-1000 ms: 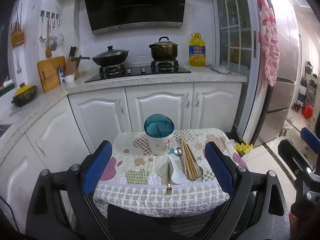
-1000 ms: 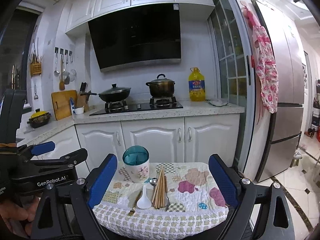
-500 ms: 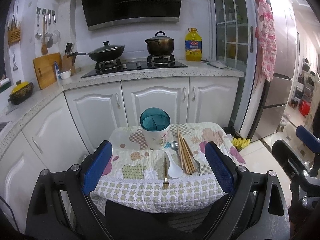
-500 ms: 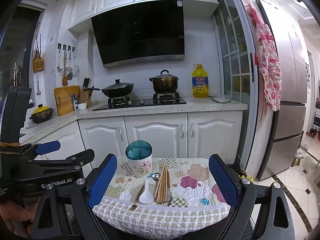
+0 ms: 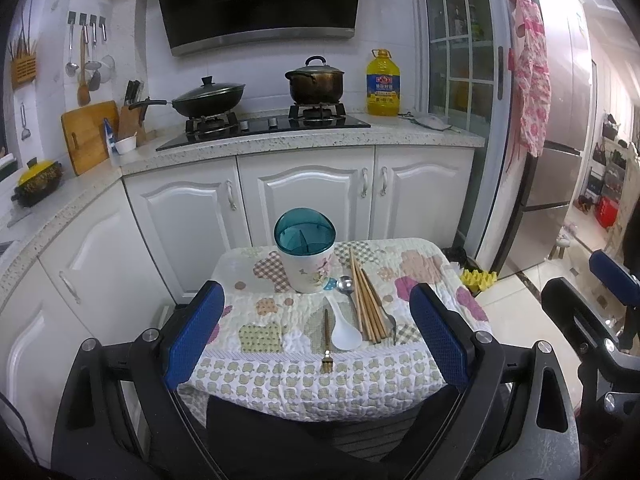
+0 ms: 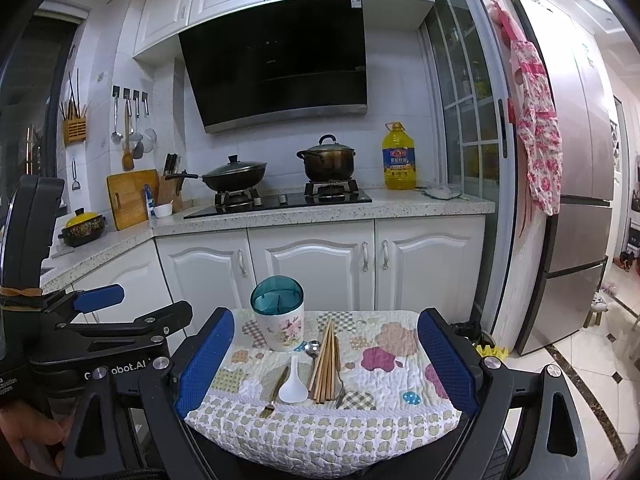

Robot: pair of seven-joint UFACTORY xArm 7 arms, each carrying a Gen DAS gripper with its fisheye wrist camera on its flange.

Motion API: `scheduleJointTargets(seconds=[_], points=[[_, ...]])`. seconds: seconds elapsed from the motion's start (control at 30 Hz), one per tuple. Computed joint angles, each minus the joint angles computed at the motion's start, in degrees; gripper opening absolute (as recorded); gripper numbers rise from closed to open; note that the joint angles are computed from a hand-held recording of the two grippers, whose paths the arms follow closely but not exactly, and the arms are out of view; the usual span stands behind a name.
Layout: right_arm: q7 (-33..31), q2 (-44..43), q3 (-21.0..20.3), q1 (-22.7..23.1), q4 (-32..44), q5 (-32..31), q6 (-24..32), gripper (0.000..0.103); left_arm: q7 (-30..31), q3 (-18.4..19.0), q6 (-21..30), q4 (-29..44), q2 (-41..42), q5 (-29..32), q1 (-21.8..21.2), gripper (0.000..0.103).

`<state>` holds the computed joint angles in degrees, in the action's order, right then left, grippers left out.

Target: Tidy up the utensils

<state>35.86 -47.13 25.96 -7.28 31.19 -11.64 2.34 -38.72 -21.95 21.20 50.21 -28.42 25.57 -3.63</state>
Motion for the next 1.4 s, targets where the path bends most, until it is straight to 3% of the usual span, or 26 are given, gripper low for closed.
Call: scheduleJointTargets(seconds=[0.33, 0.4, 0.53, 0.63, 0.73, 0.93, 1.1, 1.17, 1.2, 1.27, 1.33, 1.4], points=[[-0.5, 1.2, -0.2, 0.4, 0.4, -0.3, -0.1, 0.092, 0.6, 0.5, -0.6, 0.1, 0.7, -0.2, -0.5, 0.094], [-1.4, 3.0, -0.8, 1.1, 1.1, -0.5, -0.3, 0.093, 1.6, 1.0, 0.1, 1.3, 3.1, -1.3, -1.4, 0.094], [-1.7, 8.9, 1.0, -1.9, 4.4, -1.6, 0.8, 0.094, 7.0, 5.5, 3.9, 6.6, 12.1, -6.9, -6.1, 0.094], [-1.3, 15.3, -0.1, -1.7, 6.9, -1.5, 1.6, 0.094, 8.9, 7.5, 7.6, 10.1, 17.5, -7.4, -7.6, 0.094], [-0.8, 20.4, -2.2, -0.4, 9.0, -2.1, 3.3, 0.094, 8.8, 9.1, 8.8, 11.5, 20.5, -6.7, -8.6, 0.094], [-0.3, 28.6, -6.8, 3.2, 13.2, -4.5, 6.6, 0.094, 14.0, 12.2, 10.7, 16.5, 28.2, -12.7, -11.4, 0.094], [-2.9, 37.8, -12.9, 9.1, 18.9, -3.1, 10.4, 0.094, 22.2, 13.8, 10.4, 21.6, 36.5, -21.1, -11.3, 0.094], [-5.3, 41.5, -15.3, 11.3, 21.3, -1.2, 11.6, 0.093, 26.4, 13.9, 7.4, 23.2, 40.4, -25.1, -10.4, 0.094], [-7.8, 43.5, -16.6, 12.5, 22.6, 1.0, 12.0, 0.092, 27.7, 14.1, 6.0, 24.2, 42.4, -25.9, -10.2, 0.093], [-14.0, 47.0, -18.8, 14.4, 23.9, 7.0, 9.8, 0.086, 31.1, 13.4, 4.5, 27.3, 47.0, -29.0, -9.2, 0.079], [-17.6, 51.1, -20.5, 15.5, 26.3, 9.0, 9.3, 0.076, 34.2, 11.8, 7.1, 32.6, 52.1, -33.6, -7.7, 0.056], [-26.3, 55.5, -18.4, 13.4, 29.3, 17.8, 10.4, 0.060, 34.5, 11.9, 10.2, 37.8, 56.7, -35.3, -8.0, 0.048]])
